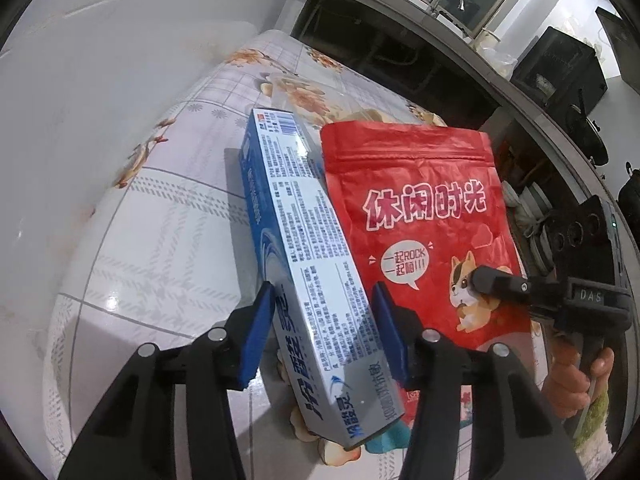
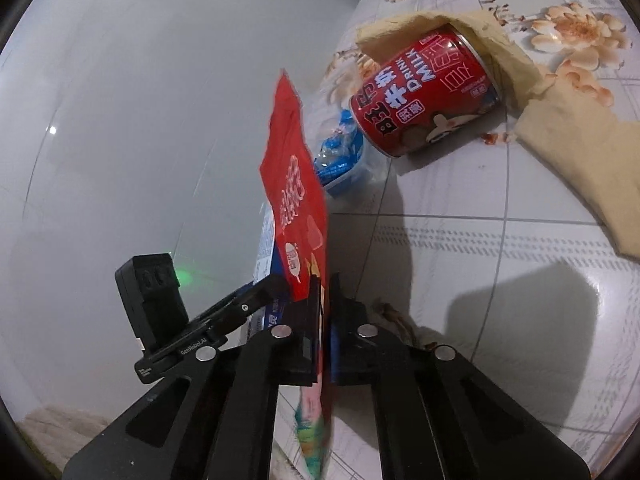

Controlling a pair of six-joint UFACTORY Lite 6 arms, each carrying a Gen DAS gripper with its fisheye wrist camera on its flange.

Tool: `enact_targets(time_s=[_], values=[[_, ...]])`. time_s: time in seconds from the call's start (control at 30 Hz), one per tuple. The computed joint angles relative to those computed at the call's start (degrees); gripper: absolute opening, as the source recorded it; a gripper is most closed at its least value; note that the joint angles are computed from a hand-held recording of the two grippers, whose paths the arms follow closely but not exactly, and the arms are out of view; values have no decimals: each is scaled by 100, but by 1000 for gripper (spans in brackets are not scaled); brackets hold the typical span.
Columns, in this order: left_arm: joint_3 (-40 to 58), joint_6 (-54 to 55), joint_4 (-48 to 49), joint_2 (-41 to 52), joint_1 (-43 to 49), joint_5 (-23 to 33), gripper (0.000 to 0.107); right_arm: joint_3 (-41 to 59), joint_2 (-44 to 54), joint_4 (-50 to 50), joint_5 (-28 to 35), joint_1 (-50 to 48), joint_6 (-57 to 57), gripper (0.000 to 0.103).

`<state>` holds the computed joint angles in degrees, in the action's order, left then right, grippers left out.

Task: Collect trash
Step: 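Carry the toothpaste box and snack bag over the blue basket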

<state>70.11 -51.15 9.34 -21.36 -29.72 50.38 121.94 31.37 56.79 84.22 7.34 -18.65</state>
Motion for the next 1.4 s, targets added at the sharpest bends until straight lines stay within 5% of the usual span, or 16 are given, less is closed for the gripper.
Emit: enact_targets(time_s=[0.57,0.9,1.1,1.4], values=[[179,-1697,1265,-1043,-946,1334,36,-1003,-1406,-247,-266,-443,-10,0],[1209,-2510,2500,-906,-2386,2273,35,-1209,-1720,260,545,-1715,-621,0],[1980,-2312,2777,-225,-2787,1813,35,-1338,-2056,545,857,-2528,-717,0],[3903,-621,1220,1972,-2312,547,35,-1410,-2160,1126,1908,-5151,-1111,0]])
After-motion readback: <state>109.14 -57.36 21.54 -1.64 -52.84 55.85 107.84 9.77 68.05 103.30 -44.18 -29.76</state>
